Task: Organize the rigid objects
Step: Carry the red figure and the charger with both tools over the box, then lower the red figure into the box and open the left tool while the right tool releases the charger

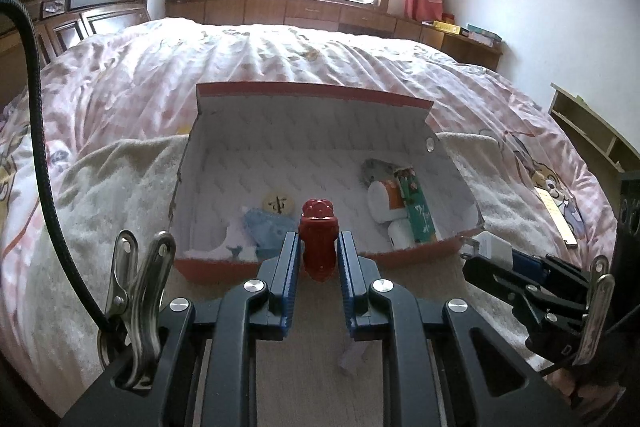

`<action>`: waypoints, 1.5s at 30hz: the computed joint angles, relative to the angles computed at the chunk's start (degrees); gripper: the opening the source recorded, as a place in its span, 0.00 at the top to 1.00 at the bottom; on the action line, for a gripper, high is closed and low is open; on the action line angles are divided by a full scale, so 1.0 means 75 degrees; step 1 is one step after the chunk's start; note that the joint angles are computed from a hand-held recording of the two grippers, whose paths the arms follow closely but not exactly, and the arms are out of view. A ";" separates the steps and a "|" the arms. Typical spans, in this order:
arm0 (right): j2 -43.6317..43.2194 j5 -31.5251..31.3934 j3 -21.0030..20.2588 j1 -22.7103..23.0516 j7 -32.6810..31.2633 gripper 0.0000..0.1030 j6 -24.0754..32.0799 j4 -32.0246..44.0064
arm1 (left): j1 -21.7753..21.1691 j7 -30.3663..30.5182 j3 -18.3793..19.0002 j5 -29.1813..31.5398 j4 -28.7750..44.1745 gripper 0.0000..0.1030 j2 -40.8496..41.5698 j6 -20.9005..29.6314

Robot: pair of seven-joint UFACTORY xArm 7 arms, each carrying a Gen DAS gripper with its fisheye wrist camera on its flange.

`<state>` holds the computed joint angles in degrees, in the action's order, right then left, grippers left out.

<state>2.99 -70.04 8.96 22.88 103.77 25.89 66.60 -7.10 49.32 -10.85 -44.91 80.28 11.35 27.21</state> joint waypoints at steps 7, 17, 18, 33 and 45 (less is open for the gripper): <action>0.0185 -0.0041 -0.0145 -0.0062 -0.0036 0.60 -0.0090 0.0238 | -0.0034 -0.0289 -0.0054 0.0295 0.0470 0.81 0.0391 -0.0051; 0.0408 -0.0017 -0.0342 -0.0122 -0.0126 0.60 -0.0141 0.0504 | -0.0001 -0.0912 -0.0184 0.1011 0.1114 0.81 0.1004 -0.0104; 0.0439 0.0006 -0.0356 -0.0117 -0.0172 0.60 -0.0122 0.0549 | -0.0011 -0.0984 -0.0200 0.1110 0.1210 0.81 0.1089 -0.0096; 0.1179 0.0240 -0.0840 -0.0098 -0.0573 0.60 -0.0032 0.1511 | -0.0212 -0.2425 -0.0192 0.2674 0.2557 0.81 0.2287 -0.0162; 0.1732 0.0703 -0.1273 0.0103 -0.1225 0.60 -0.0095 0.2005 | -0.0253 -0.3028 -0.0243 0.3404 0.3128 0.81 0.2851 0.0043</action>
